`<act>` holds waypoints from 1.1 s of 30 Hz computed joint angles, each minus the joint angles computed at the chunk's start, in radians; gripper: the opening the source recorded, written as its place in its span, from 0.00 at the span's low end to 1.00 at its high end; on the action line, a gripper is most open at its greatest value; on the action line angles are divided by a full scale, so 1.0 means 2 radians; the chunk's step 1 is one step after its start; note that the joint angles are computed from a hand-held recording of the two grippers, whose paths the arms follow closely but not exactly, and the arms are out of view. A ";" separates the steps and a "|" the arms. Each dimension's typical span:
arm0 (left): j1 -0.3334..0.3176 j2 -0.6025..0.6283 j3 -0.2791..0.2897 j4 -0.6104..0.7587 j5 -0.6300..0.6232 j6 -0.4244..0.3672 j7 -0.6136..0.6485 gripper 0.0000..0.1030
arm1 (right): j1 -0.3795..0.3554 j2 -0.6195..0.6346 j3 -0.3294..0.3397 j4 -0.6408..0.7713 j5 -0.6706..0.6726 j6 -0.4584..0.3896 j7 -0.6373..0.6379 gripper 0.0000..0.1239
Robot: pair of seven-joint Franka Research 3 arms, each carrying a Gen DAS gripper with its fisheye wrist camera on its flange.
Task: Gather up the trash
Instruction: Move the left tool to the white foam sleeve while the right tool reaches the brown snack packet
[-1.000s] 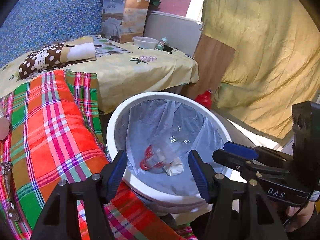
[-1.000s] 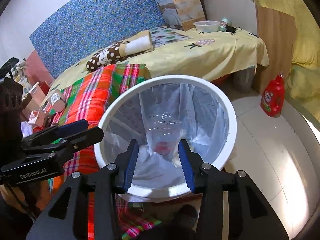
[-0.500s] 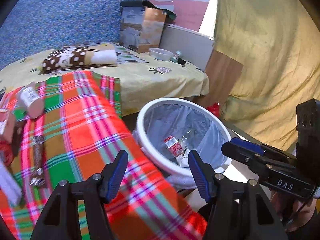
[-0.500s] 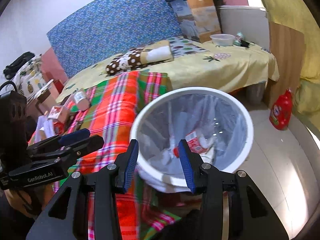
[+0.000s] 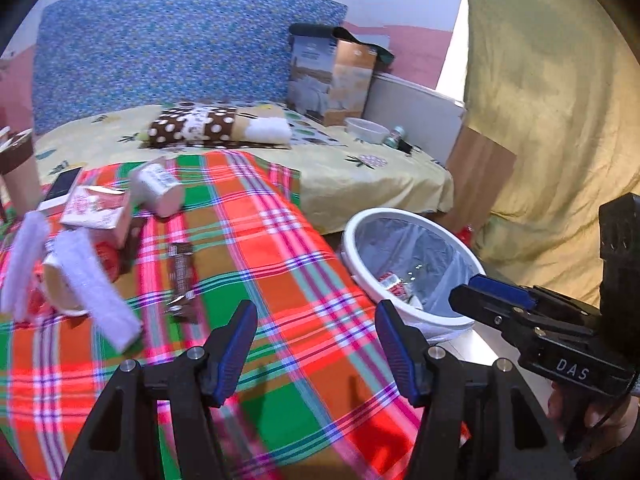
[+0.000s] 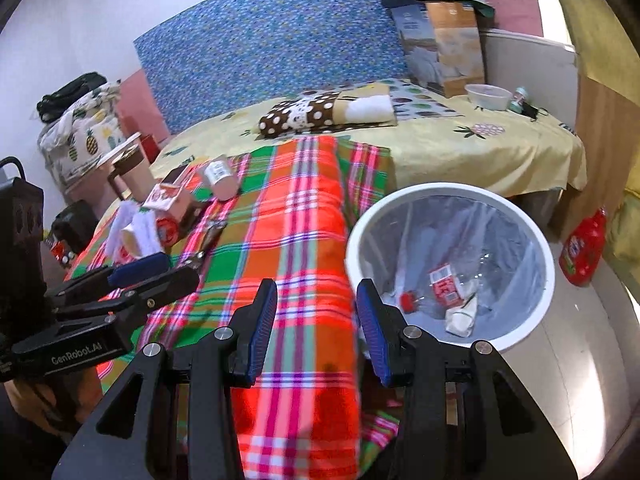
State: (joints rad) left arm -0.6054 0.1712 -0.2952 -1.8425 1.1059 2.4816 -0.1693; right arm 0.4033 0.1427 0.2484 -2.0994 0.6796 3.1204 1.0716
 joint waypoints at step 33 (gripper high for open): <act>0.053 -0.139 -0.050 -0.155 -0.044 -0.081 -0.102 0.60 | 0.024 0.033 0.020 0.049 -0.012 -0.040 -0.018 0.35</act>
State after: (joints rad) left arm -0.4984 -0.1065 -0.3943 -2.1518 1.0172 2.3204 -0.3733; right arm 0.4517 0.2095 0.2883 -2.0007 0.6566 3.0403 1.0348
